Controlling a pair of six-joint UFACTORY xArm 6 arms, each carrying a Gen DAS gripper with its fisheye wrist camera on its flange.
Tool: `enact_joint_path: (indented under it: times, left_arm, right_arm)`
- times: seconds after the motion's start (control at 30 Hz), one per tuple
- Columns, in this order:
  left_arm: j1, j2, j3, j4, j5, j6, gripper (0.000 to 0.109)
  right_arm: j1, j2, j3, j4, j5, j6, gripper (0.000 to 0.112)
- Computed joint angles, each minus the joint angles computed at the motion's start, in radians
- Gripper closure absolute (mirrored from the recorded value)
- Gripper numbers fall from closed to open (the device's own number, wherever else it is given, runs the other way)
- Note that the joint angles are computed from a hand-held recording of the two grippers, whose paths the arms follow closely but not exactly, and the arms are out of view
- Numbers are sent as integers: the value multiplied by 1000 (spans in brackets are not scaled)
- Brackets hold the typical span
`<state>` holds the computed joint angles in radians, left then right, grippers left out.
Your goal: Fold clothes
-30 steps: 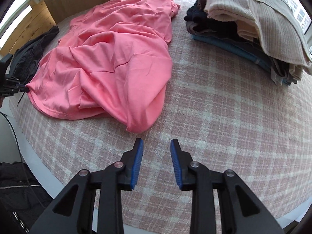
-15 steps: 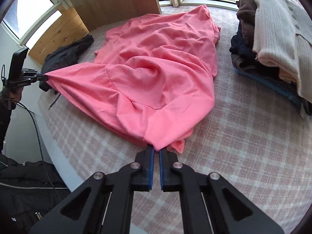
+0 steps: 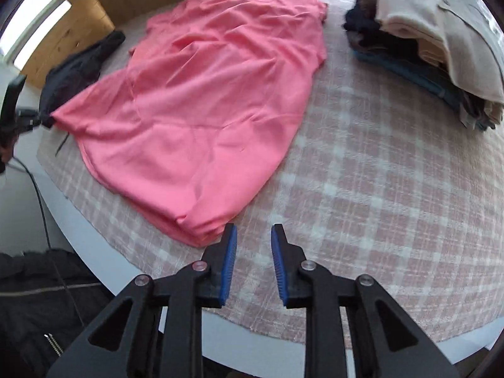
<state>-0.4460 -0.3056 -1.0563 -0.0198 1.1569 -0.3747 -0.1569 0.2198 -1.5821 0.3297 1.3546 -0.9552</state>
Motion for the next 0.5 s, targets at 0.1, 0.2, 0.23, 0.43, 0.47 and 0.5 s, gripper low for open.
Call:
enact_joint_path:
  times: [0.1, 0.2, 0.23, 0.43, 0.47, 0.5]
  left_arm:
    - [-1, 1, 8, -20, -10, 17, 107]
    - [-9, 10, -10, -17, -5, 34, 107]
    - [-10, 14, -17, -15, -3, 39, 107]
    - [-14, 31, -46, 2, 13, 67, 107]
    - [-15, 31, -47, 3, 15, 71, 107]
    - [-15, 25, -46, -4, 15, 73, 107]
  right_arm:
    - [22, -78, 138, 25, -46, -40, 88]
    - [54, -121, 230, 7, -133, -36, 88]
    - [58, -121, 239, 19, -148, -32, 88]
    - [57, -99, 214, 4, -159, 49, 109]
    - [43, -107, 209, 9, -141, 53, 109]
    - [26, -124, 210, 16, -129, 53, 110]
